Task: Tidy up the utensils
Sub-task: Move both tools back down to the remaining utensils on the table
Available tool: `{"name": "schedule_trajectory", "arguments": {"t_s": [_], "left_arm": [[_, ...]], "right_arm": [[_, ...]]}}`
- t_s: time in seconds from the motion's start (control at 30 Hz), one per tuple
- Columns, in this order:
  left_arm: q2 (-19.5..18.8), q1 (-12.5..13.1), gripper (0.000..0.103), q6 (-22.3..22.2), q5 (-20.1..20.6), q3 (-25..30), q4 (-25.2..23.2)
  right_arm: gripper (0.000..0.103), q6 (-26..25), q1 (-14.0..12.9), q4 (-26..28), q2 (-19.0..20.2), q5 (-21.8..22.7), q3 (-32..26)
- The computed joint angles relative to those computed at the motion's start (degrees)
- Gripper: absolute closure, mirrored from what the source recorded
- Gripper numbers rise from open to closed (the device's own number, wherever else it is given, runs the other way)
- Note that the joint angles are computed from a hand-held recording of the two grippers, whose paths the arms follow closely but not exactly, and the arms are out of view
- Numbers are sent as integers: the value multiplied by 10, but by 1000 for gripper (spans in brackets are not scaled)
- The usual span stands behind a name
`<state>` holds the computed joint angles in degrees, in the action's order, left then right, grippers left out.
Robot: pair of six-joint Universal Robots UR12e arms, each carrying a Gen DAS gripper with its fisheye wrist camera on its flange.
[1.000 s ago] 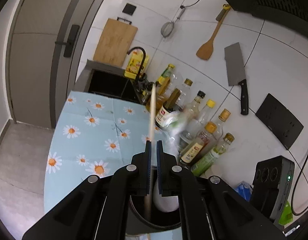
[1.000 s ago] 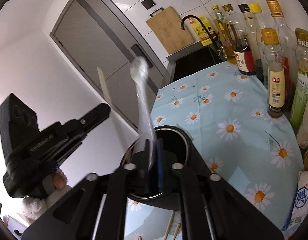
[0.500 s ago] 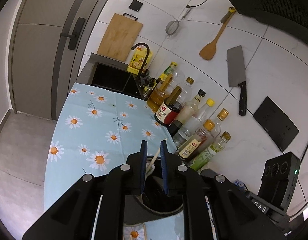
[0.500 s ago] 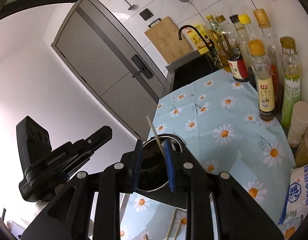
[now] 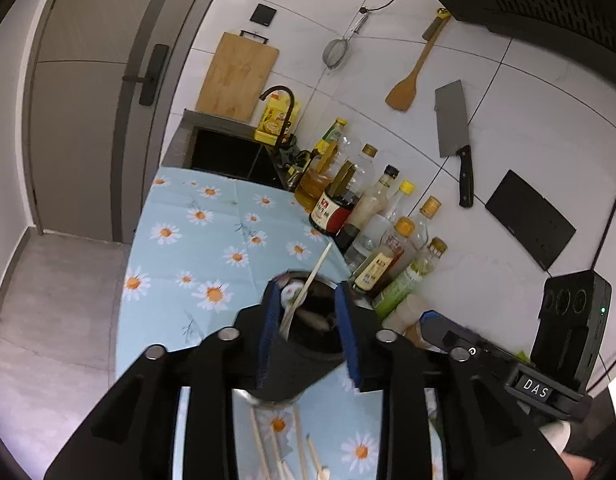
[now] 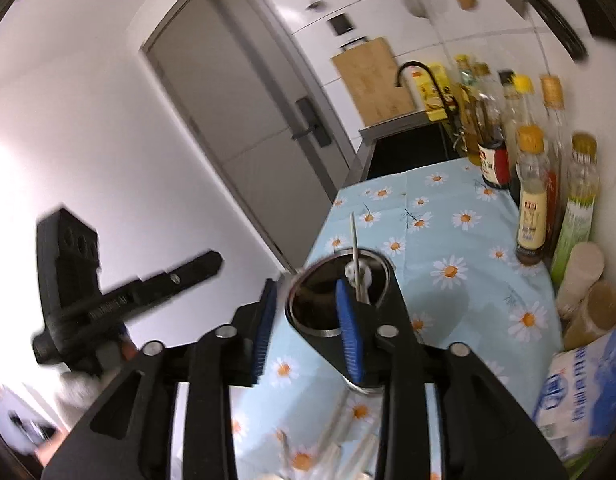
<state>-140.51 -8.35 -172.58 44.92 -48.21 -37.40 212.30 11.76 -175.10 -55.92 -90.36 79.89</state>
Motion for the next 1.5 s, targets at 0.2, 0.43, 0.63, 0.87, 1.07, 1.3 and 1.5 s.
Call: {"name": "schedule_trajectory", "arguments": {"t_s": [0.2,0.43,0.63,0.87,1.07,1.3,1.5], "left_arm": [[33,12,71,9,10,-63,7],[66,27,67,24,18,-128,-20],[69,30,67,49,29,-138,-125],[48,21,67,85,86,-103,-297],[21,14,67,89,111,-59,-407],[-16,5,69,90,130,10,-513],[-42,-6,71,53,173,61,-574]], "right_arm": [[67,-72,10,81,-12,4,3],[65,-86,21,131,-12,8,3],[65,-49,23,160,-11,44,17],[65,13,22,153,-14,79,50],[65,78,23,114,-27,83,92],[65,136,22,77,-45,80,134],[65,160,16,35,-61,85,165]]}}
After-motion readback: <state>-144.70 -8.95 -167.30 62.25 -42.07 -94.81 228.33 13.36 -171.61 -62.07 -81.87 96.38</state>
